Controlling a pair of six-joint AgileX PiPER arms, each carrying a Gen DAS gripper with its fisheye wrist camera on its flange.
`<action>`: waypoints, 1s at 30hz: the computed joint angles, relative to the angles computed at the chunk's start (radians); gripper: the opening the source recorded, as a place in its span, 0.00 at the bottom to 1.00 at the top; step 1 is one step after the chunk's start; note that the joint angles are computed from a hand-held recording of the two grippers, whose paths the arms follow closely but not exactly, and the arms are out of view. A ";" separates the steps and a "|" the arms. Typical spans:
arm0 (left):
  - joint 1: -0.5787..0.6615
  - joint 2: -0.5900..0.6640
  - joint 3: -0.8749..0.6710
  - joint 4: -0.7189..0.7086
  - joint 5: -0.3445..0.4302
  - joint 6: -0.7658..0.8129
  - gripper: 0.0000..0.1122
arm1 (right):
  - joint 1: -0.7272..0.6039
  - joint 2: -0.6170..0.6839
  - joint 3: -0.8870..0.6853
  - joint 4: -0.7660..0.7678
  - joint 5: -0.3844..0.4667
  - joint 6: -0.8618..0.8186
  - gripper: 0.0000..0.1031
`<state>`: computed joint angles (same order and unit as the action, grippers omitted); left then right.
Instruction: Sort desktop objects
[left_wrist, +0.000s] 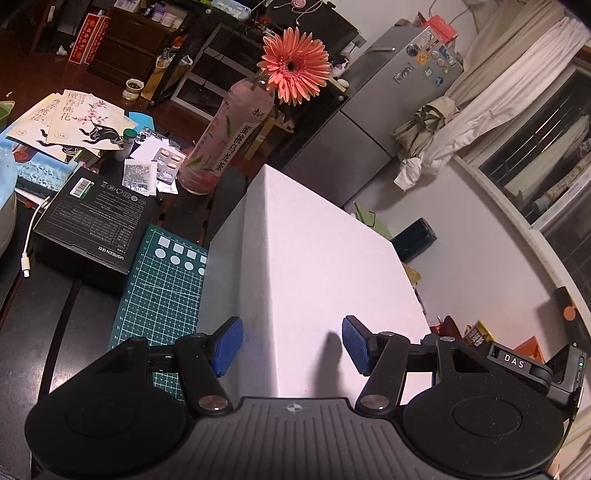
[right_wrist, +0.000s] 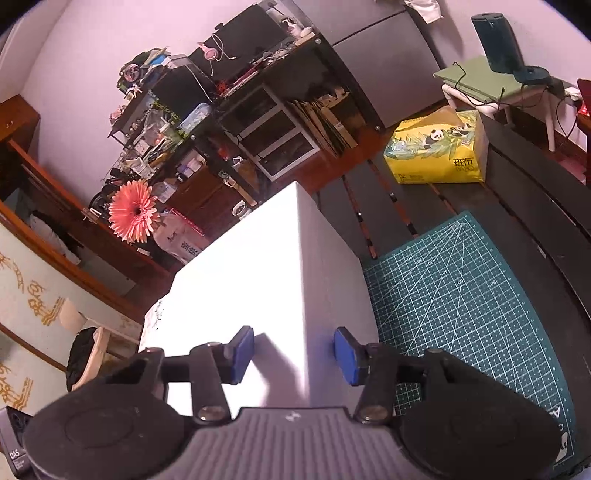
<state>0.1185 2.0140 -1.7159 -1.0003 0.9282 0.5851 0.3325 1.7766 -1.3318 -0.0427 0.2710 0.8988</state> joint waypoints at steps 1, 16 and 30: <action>-0.002 0.001 -0.001 0.003 -0.003 -0.002 0.52 | 0.002 0.002 -0.004 -0.013 0.005 0.008 0.46; 0.005 0.001 0.016 -0.014 -0.003 0.012 0.52 | -0.009 0.001 0.016 0.036 -0.024 -0.017 0.46; -0.028 -0.111 0.151 0.077 -0.224 0.052 0.72 | 0.008 -0.032 0.023 -0.327 0.024 0.318 0.56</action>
